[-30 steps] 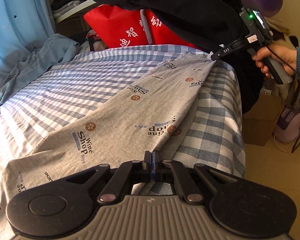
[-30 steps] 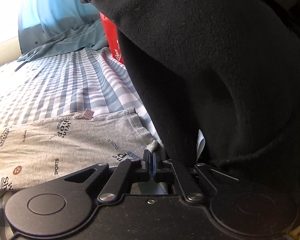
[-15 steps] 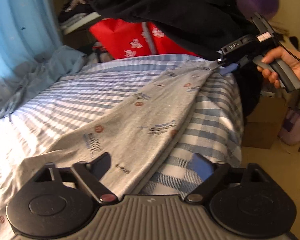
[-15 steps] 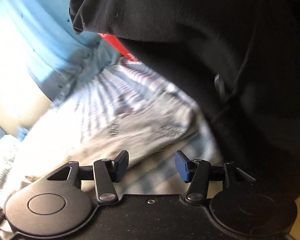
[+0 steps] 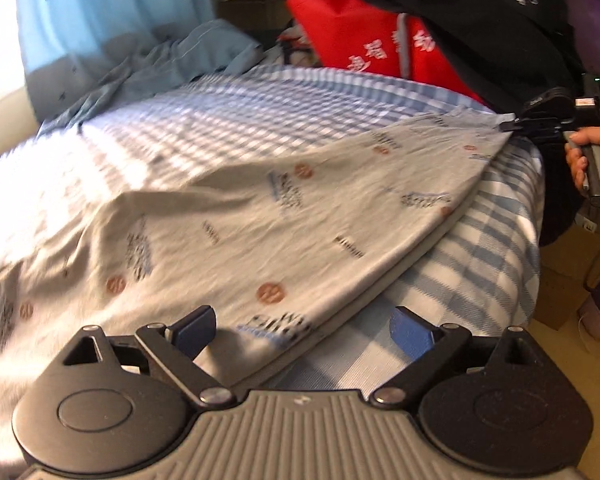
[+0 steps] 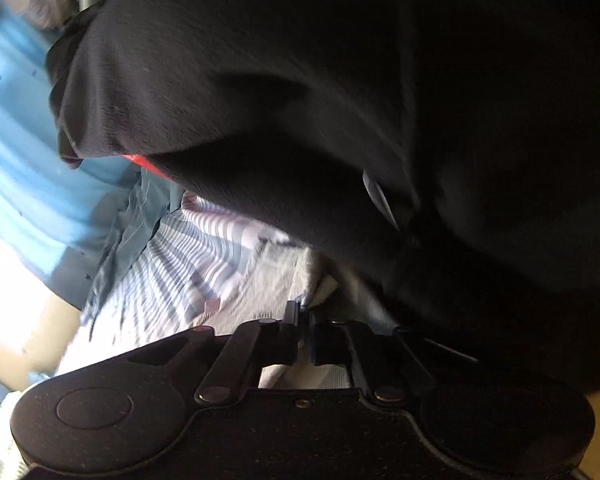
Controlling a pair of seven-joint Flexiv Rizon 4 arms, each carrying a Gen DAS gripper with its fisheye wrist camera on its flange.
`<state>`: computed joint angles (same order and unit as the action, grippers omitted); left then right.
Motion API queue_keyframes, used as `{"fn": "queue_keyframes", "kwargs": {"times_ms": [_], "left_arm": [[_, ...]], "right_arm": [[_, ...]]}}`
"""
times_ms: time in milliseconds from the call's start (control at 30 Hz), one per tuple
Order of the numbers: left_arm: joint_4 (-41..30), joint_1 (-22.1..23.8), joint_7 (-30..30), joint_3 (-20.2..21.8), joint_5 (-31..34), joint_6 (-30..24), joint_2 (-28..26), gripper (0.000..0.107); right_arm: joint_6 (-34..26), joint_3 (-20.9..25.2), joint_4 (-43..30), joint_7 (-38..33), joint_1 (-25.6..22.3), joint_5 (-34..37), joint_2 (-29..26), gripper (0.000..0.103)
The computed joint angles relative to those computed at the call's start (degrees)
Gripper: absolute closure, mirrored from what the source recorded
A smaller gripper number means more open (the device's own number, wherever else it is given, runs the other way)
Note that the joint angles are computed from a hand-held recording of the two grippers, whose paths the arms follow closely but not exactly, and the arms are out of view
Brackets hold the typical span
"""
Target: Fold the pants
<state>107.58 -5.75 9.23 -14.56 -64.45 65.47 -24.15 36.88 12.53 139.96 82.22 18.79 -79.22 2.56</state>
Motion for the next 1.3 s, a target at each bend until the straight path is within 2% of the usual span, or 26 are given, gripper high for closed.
{"fn": "queue_keyframes", "kwargs": {"times_ms": [200,300,400,500,567,600,633,700,767,833,967,1067,1200,1300], "left_arm": [[0.46,0.62,0.75,0.12,-1.99,0.35,0.09,0.010],[0.49,0.72,1.02,0.48,-2.32,0.08,0.25,0.010],[0.65,0.91,0.95,0.89,-2.58,-0.20,0.50,0.010],[0.44,1.30,-0.58,1.47,-2.23,-1.08,0.80,0.010],[0.20,1.79,-2.19,1.94,-2.37,-1.91,1.15,0.010],[0.18,2.05,-3.01,2.14,-2.79,-2.20,1.40,0.009],[0.11,2.43,-3.72,2.35,-3.39,-2.67,1.68,0.009],[0.16,3.05,-4.73,2.80,-5.26,-3.04,2.38,0.006],[0.12,3.60,-5.49,3.52,-7.76,-2.53,2.94,0.004],[-0.19,4.10,-7.13,4.75,-8.78,-1.54,3.18,0.004],[-1.53,5.82,-12.32,6.91,-9.24,2.85,2.37,0.004],[-3.26,7.52,-16.19,7.56,-9.79,8.84,0.45,0.004],[-6.48,10.26,-18.21,6.61,-7.79,15.43,-2.49,0.004],[-9.05,12.76,-14.54,2.72,-10.05,19.22,-3.82,0.004]], "right_arm": [[-12.67,1.19,-6.89,-24.43,3.12,5.44,-3.00,0.101],[-10.25,0.21,-7.07,-26.70,2.89,8.39,-3.92,0.101],[-9.84,0.01,-7.17,-29.27,3.12,12.31,-5.23,0.091],[-9.29,-0.39,-6.73,-29.06,3.24,11.97,-5.62,0.087],[-12.11,0.58,-8.16,-30.89,4.70,14.77,-6.01,0.075],[-13.66,0.92,-9.03,-31.69,5.55,15.77,-6.57,0.058],[-15.58,1.24,-10.36,-32.73,6.63,16.11,-7.25,0.036],[-19.19,1.37,-13.49,-35.55,8.91,14.95,-9.46,0.016],[-19.80,0.98,-16.01,-38.33,10.59,12.70,-11.36,0.011],[-17.67,0.10,-18.65,-40.40,11.71,9.57,-13.64,0.001],[-7.73,-2.83,-25.16,-42.52,12.82,1.04,-19.74,0.001],[0.31,-5.19,-31.63,-45.49,13.77,-4.06,-24.64,0.001],[10.26,-8.36,-43.62,-57.56,15.78,-5.10,-33.23,0.001],[17.28,-10.12,-53.33,-68.66,16.51,-2.15,-39.62,0.001]]}}
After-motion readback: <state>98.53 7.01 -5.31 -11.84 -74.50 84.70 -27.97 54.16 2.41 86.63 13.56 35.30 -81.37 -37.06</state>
